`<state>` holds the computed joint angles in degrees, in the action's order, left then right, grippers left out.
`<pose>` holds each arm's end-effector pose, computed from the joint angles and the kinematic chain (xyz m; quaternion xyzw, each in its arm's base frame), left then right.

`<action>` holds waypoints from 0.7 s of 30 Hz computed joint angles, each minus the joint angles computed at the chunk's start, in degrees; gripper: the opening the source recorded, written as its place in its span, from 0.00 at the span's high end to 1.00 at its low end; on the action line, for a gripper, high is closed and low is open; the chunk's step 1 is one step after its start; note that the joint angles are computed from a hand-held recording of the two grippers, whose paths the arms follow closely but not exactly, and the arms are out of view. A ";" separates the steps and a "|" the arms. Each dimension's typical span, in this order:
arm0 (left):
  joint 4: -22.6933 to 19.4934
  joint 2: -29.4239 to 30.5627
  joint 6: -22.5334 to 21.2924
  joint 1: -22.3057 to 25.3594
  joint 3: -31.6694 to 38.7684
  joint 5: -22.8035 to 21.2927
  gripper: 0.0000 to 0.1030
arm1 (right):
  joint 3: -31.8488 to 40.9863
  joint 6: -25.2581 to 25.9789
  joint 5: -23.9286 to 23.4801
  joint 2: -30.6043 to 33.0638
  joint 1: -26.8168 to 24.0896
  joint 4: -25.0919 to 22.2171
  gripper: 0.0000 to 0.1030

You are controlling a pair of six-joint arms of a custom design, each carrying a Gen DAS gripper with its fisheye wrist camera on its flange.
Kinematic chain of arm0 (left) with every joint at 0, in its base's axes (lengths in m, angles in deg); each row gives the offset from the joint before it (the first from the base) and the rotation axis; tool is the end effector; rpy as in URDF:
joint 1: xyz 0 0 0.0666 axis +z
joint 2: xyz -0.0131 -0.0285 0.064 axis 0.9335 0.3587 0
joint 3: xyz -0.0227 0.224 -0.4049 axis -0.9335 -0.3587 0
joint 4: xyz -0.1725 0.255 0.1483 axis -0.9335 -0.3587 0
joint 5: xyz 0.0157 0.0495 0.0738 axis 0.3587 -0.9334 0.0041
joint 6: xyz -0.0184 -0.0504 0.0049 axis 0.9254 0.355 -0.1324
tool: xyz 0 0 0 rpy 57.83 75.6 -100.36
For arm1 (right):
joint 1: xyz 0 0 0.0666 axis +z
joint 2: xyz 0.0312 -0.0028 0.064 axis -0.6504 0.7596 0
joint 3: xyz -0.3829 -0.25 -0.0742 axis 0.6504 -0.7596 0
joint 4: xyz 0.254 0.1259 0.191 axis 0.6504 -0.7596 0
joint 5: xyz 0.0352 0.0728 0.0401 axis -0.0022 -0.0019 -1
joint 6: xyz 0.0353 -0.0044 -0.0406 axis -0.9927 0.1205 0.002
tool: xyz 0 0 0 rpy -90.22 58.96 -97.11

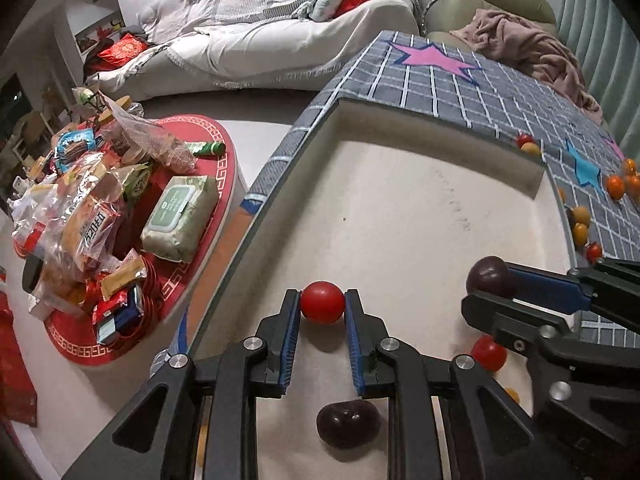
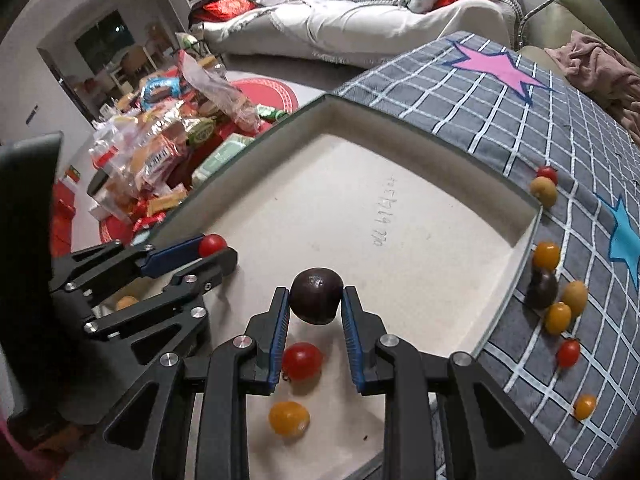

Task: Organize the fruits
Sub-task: 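Carry the red tomato and dark plum over the white tray and open both tools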

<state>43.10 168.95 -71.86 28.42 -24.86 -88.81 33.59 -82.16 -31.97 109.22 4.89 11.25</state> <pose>0.3571 -0.3010 0.2588 0.2722 0.9264 -0.0511 0.2551 0.2882 0.2786 0.2665 0.0785 0.9638 0.0755 0.2435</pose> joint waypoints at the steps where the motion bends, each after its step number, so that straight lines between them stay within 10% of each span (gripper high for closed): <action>1: 0.24 0.06 0.13 0.01 -0.15 -0.11 0.77 | 0.04 0.07 -0.24 0.25 -0.06 -0.14 0.72; 7: 0.29 -0.14 -0.12 -0.35 -0.15 -0.77 0.73 | 0.12 0.45 -0.81 1.01 0.05 -0.70 0.66; 10: 0.61 -0.16 1.19 0.11 -0.32 -2.11 0.37 | -0.15 -0.35 0.30 0.17 0.00 -1.48 0.60; 13: 0.59 -0.49 2.96 0.86 -0.73 -0.46 0.36 | -1.74 -2.28 1.35 -2.41 -0.02 -0.32 0.22; 21: 0.70 -3.44 4.03 -2.59 -1.43 -0.21 0.36 | -5.59 -9.94 11.07 -11.49 4.10 -5.60 0.20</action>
<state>43.81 165.50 -67.82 25.83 -26.29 -89.02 28.00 -92.10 -20.90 97.74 8.99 5.65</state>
